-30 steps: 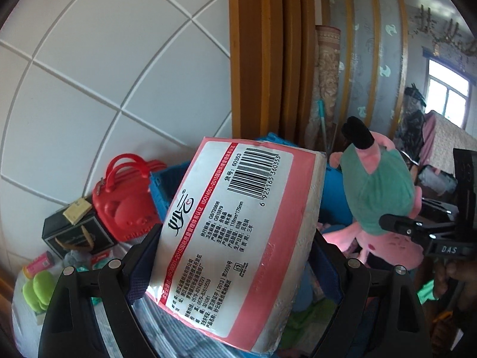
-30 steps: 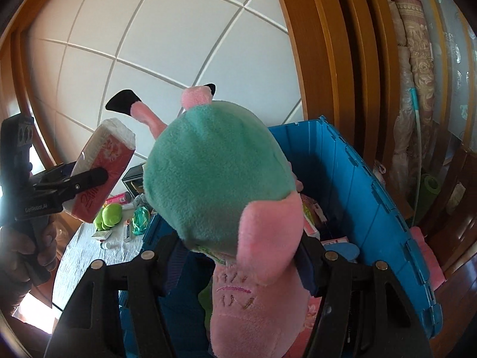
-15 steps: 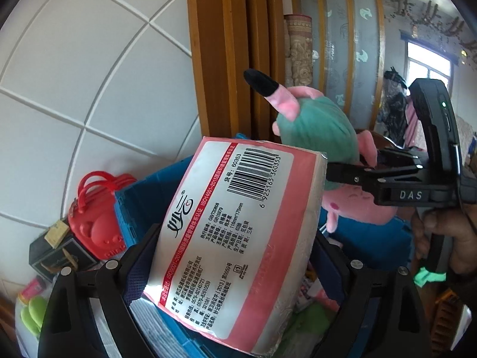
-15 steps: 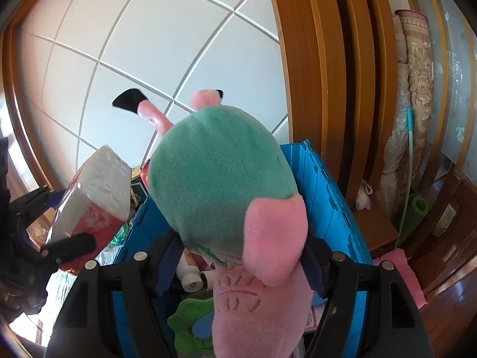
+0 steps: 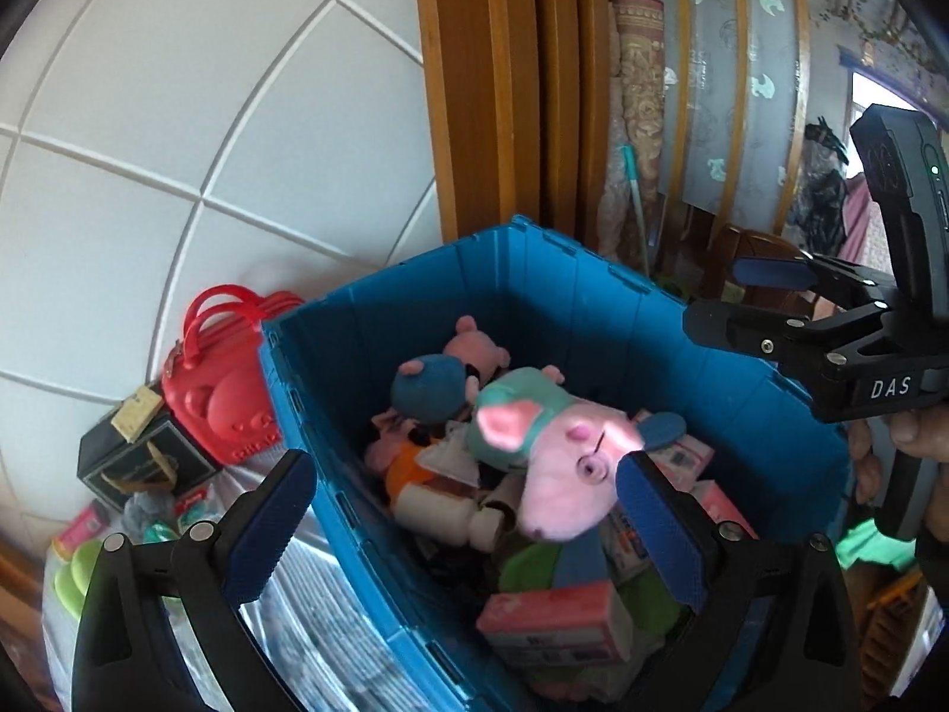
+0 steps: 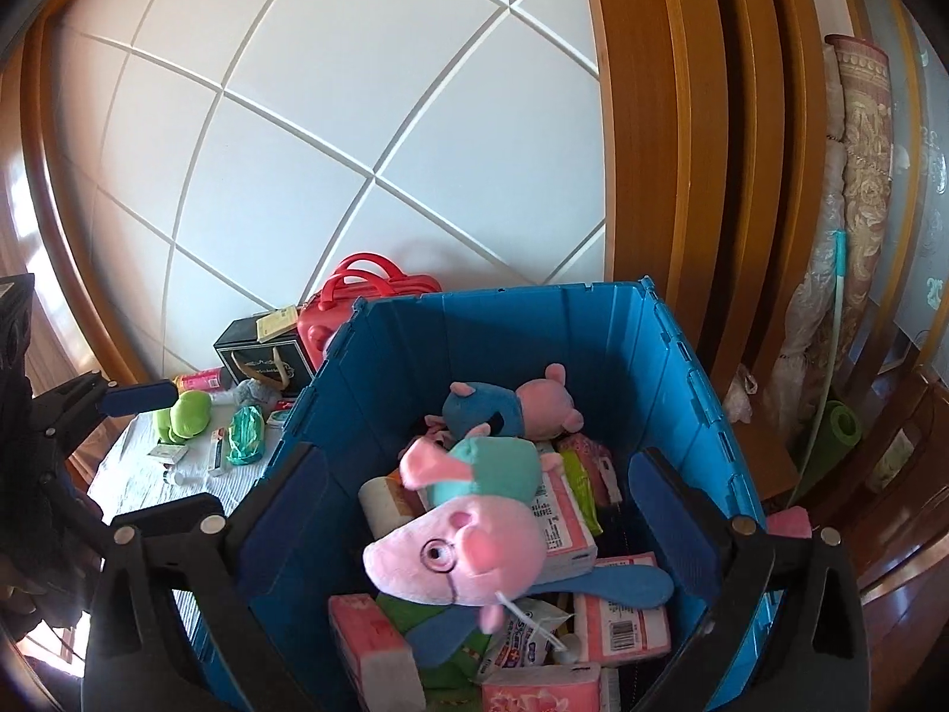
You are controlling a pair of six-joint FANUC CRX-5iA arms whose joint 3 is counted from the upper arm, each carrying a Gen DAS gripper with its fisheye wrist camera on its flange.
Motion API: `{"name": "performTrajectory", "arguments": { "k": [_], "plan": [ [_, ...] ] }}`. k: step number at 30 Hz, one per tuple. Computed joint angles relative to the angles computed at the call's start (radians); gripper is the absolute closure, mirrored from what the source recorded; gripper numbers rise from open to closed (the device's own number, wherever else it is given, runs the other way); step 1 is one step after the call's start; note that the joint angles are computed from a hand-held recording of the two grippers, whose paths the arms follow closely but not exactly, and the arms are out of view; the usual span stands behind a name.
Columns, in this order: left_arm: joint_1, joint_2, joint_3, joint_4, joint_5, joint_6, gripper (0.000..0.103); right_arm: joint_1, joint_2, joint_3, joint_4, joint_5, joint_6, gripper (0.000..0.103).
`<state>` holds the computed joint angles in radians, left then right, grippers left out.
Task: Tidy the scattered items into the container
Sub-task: 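Open both tools to drop the tissue pack and pig plush into the crate, then reach the left tool to the white pill bottle and the right tool to the green wipes pack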
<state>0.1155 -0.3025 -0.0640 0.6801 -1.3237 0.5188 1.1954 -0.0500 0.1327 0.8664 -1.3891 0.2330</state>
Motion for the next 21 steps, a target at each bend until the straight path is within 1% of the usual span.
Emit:
{"name": "performTrajectory", "arguments": {
  "k": [4, 8, 12, 15, 18, 21],
  "plan": [
    [0.041, -0.012, -0.017, 0.03, -0.016, -0.025, 0.001, 0.026, 0.033, 0.045, 0.002, -0.031, 0.006, 0.0],
    [0.103, -0.026, -0.036, 0.058, -0.034, -0.068, 0.001, 0.048, 0.074, 0.095, 0.008, -0.05, 0.013, 0.0],
    [0.19, -0.027, -0.052, 0.087, -0.065, -0.109, 0.001, 0.066, 0.133, 0.161, 0.008, -0.054, 0.03, 0.0],
    [0.27, -0.002, -0.051, 0.1, -0.103, -0.124, 0.001, 0.073, 0.187, 0.222, 0.004, -0.047, 0.047, 0.0],
    [0.36, 0.025, -0.053, 0.098, -0.121, -0.151, 0.001, 0.073, 0.267, 0.32, -0.006, -0.042, 0.085, 0.0],
    [0.46, 0.055, -0.058, 0.094, -0.124, -0.196, 0.001, 0.071, 0.378, 0.467, -0.023, -0.051, 0.161, 0.0]
  ]
}}
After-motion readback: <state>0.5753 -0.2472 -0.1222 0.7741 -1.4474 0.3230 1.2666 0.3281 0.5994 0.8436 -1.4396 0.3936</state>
